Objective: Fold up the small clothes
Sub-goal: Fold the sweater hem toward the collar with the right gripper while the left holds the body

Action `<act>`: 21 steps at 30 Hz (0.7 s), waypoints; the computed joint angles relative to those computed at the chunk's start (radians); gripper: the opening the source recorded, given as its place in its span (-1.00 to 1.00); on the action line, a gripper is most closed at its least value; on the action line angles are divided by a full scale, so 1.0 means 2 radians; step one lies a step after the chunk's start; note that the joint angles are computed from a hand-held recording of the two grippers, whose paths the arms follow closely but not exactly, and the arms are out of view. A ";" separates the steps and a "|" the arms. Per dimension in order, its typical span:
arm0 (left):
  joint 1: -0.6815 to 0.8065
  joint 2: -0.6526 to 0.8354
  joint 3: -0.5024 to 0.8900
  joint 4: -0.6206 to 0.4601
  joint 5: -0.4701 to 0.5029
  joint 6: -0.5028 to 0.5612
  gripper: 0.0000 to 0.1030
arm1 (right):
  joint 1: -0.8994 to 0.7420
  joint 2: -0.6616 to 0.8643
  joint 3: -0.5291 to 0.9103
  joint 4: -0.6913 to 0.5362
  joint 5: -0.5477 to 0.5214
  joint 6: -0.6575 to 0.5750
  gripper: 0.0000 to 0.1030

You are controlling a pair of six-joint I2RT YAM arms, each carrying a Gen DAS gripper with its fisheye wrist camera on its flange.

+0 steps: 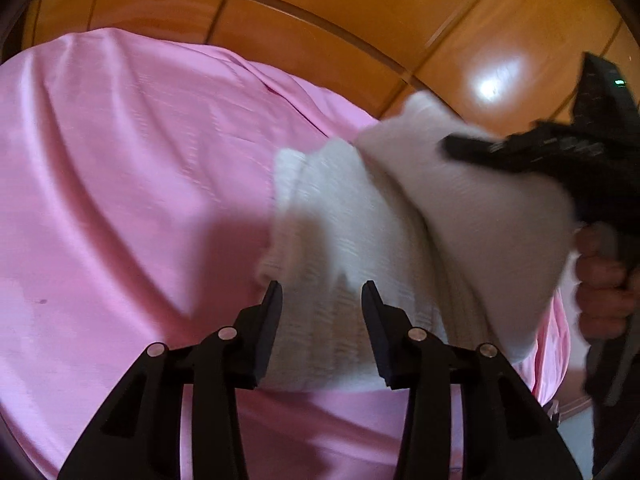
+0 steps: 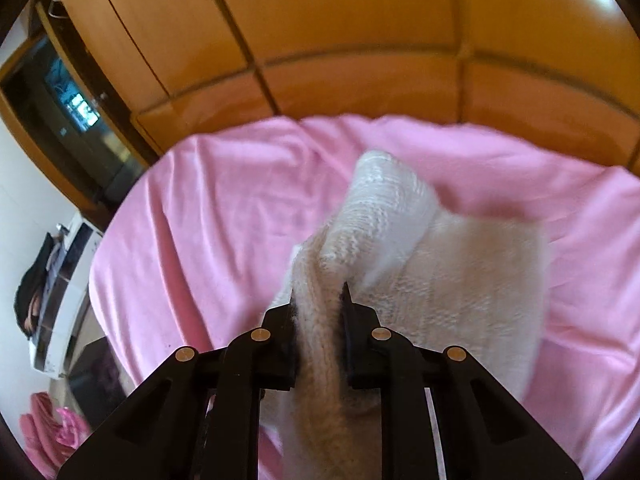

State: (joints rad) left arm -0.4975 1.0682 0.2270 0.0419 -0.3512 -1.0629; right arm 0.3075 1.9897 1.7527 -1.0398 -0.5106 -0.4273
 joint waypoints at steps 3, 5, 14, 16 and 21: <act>-0.002 -0.052 -0.014 -0.035 -0.010 -0.014 -0.13 | 0.013 0.004 -0.017 0.003 -0.013 0.003 -0.66; -0.002 -0.091 -0.023 -0.058 -0.016 -0.021 0.00 | 0.002 0.006 -0.006 -0.019 -0.058 -0.008 -0.56; 0.067 -0.268 -0.073 -0.070 0.105 -0.037 0.27 | -0.167 -0.029 -0.020 -0.073 -0.152 -0.100 -0.02; 0.083 -0.252 -0.081 -0.018 0.144 -0.036 0.31 | -0.204 -0.032 -0.041 -0.063 -0.134 -0.120 -0.02; 0.099 -0.017 -0.058 0.186 0.217 -0.027 0.39 | -0.284 -0.007 -0.066 -0.056 -0.120 -0.142 -0.02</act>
State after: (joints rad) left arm -0.2989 1.0342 0.1119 0.4137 0.0831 -1.1169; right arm -0.2600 1.9747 1.6205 -1.1525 -0.7501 -0.7104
